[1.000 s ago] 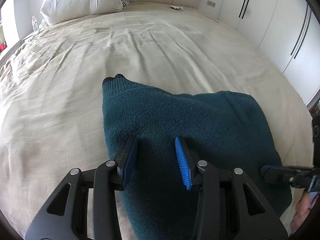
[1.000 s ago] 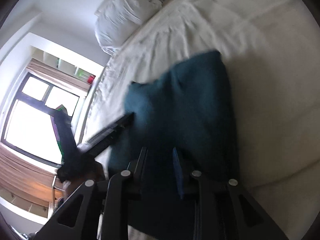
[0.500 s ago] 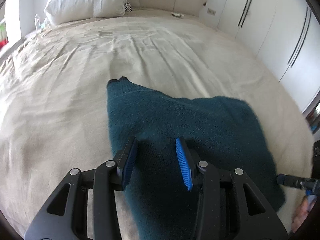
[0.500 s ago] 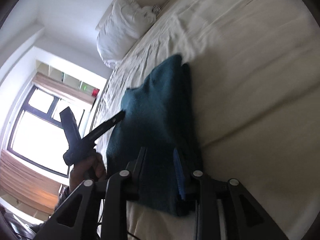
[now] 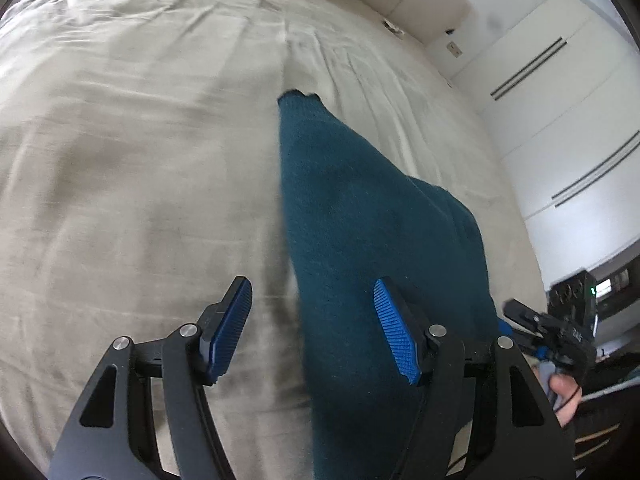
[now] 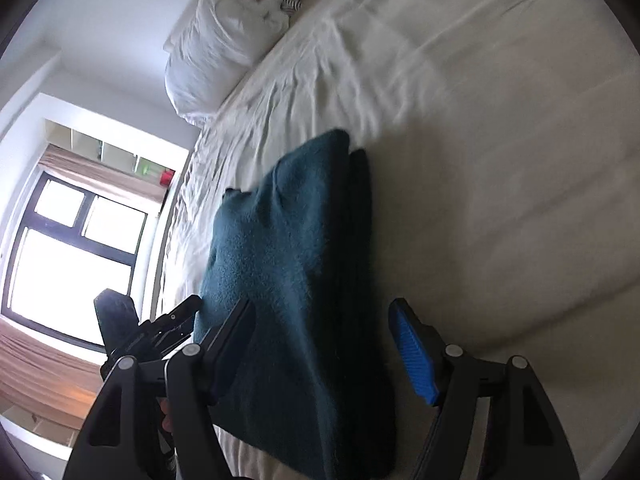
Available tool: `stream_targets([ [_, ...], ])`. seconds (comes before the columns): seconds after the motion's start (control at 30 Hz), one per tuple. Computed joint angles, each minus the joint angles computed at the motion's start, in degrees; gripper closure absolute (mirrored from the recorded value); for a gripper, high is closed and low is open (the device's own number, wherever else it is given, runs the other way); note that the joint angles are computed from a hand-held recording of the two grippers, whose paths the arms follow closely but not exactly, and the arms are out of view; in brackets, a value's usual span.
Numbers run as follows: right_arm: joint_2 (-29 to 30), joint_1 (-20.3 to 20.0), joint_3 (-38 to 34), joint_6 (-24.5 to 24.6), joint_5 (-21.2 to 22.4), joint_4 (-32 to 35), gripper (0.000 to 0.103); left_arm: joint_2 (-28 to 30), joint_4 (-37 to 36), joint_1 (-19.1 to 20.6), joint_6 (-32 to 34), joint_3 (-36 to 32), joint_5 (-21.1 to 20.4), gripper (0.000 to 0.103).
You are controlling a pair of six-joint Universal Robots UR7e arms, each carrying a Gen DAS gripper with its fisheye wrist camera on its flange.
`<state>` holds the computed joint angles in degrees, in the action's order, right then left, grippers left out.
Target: Fold small clothes
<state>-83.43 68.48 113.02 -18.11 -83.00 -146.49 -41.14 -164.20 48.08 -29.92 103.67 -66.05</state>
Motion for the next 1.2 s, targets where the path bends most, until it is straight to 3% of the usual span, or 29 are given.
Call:
stream_targets([
  [0.07, 1.2, 0.6, -1.0, -0.3, -1.7, 1.0, 0.034, 0.2, 2.0, 0.1, -0.3, -0.6, -0.8, 0.039],
  [0.1, 2.4, 0.9, -2.0, 0.3, -3.1, 1.6, 0.037, 0.5, 2.9, 0.0, -0.1, -1.1, -0.9, 0.034],
  [0.27, 4.4, 1.0, -4.3, 1.6, -3.0, 3.1, 0.049, 1.7, 4.2, 0.8, -0.4, -2.8, -3.2, 0.031],
  [0.33, 5.0, 1.7, -4.8, 1.1, -4.4, 3.6, 0.056, 2.2, 4.9, 1.0, 0.4, -3.4, -5.3, 0.038],
  [0.37, 5.2, 1.9, -4.9, 1.0, -5.1, 3.6, 0.058, 2.5, 5.3, 1.3, 0.6, -4.1, -7.0, 0.051],
  [0.6, 4.9, 4.4, -3.3, 0.2, -9.9, -0.4, 0.074, 2.9, 9.7, 0.4, 0.8, -6.6, -5.1, 0.065],
  [0.7, 4.4, 6.9, -1.7, -0.5, -13.3, -3.9, 0.076, 2.0, 9.2, -0.1, 0.6, -6.1, -4.8, 0.071],
  [0.93, 1.6, 12.6, 1.6, -1.2, -15.9, -7.5, 0.077, -3.7, 7.7, -2.2, 0.0, -1.2, -3.2, 0.075],
  [1.2, -0.6, 18.4, 4.8, 0.9, -14.4, -6.4, 0.078, -15.6, 10.6, -6.0, -2.1, 6.6, 0.5, 0.075],
])
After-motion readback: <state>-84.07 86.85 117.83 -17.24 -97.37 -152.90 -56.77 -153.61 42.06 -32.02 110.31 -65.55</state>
